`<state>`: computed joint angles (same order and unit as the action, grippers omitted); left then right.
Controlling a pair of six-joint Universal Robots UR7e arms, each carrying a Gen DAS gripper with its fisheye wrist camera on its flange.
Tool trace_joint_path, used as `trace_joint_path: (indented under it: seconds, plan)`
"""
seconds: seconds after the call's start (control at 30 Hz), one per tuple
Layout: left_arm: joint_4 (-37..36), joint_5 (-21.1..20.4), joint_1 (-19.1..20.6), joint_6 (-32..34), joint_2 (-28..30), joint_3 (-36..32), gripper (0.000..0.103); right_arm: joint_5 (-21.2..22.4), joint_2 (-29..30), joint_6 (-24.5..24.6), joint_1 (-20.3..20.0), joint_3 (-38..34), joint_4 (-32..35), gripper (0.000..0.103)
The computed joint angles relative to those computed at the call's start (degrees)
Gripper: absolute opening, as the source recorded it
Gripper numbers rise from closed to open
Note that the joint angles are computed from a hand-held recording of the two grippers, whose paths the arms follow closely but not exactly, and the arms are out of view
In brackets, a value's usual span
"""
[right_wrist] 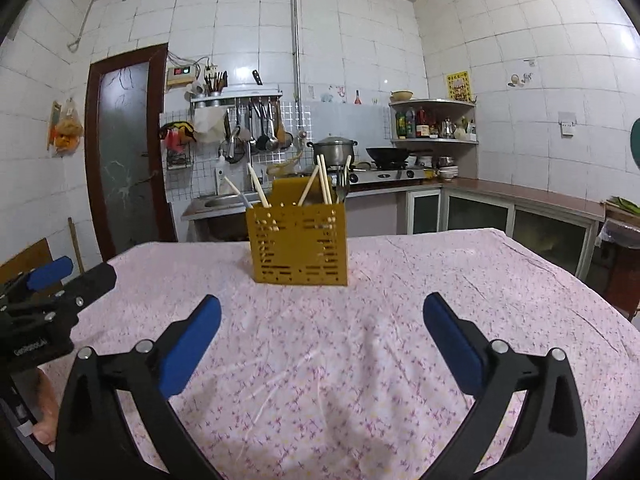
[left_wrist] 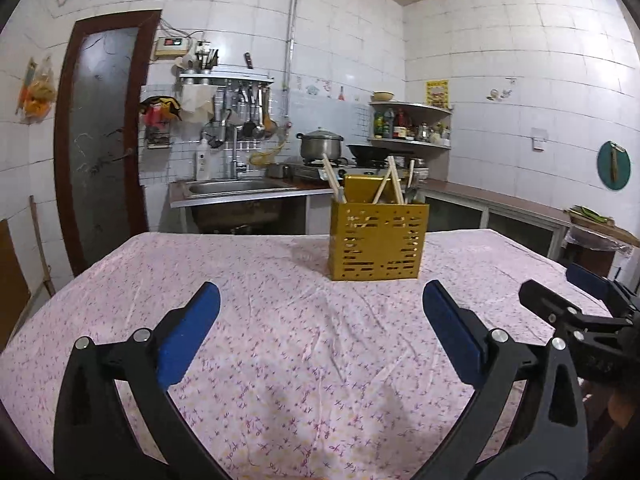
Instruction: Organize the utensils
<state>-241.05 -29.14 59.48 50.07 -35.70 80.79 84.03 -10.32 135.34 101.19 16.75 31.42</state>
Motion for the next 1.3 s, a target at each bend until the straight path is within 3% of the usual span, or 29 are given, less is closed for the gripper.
trace_joint_path:
  seconds: [0.07,0.17,0.3,0.5,1.3]
  plan:
    - [1.40,0.56,0.35,-1.99,0.03,0.48,0.098,0.16,-2.31,-0.90,-0.26,5.37,-3.79,0.099]
    - [-0.25,1.40,0.68,0.15,1.13,-0.69,0.098,0.10,-2.41,-0.30,-0.47,5.53,-3.78,0.099]
    - [-0.26,1.56,0.77,2.34,1.90,-2.22,0.098,-0.08,-5.10,-0.15,-0.69,11.16,-8.12,0.099]
    - [1.04,1.54,0.87,0.66,1.52,-1.67,0.098,-1.01,-8.01,-1.95,-0.65,17.23,-12.31,0.099]
    - [-0.16,-0.99,0.43,1.78,1.10,0.11,0.098,-0.72,-7.95,-0.55,-0.58,16.35,-11.68,0.099]
